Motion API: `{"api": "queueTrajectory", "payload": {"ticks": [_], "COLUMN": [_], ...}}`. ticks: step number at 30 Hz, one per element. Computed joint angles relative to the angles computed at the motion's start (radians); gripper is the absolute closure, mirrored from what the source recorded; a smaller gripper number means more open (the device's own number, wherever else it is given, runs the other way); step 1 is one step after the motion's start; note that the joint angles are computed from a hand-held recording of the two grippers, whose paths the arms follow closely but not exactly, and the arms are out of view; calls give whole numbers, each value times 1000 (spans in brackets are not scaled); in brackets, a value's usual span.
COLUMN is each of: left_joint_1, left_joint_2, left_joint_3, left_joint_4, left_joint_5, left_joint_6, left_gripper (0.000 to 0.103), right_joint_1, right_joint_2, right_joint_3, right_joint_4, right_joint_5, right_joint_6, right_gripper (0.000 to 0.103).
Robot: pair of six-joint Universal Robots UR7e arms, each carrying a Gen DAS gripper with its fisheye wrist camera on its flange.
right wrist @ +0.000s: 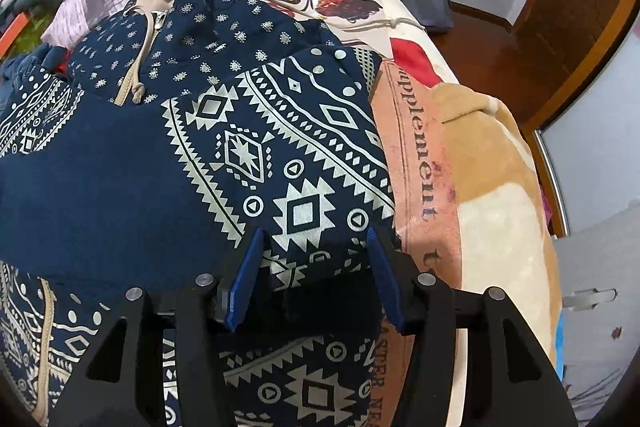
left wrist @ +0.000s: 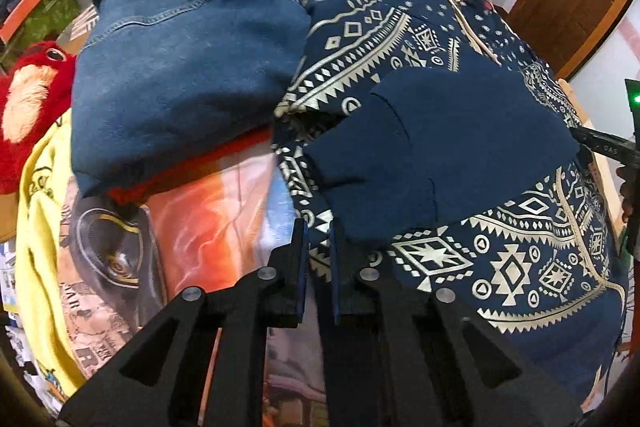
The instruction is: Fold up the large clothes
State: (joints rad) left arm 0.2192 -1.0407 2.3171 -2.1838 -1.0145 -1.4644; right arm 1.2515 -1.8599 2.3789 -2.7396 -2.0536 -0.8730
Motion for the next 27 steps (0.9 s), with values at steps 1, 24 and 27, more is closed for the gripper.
{"api": "queueTrajectory", "payload": {"ticks": [1,24,27], "left_joint_1": [-6,217,266], "left_joint_2": [-8,178,225], "left_joint_3": [-4,-437,-489], "left_joint_4": [16,-116,-164], "left_joint_5": [10,353,333], "left_joint_6": [-7,548,613], "left_gripper": [93,51,50], "right_joint_1": [8,286,301], "right_joint_2": [-6,72,135], "right_joint_3": [-5,-182,-203], "right_joint_4": [14,25,-1], "right_joint_5": [-9,107,111], "right_joint_6": [11,146,152], "right_gripper": [53,51,51]}}
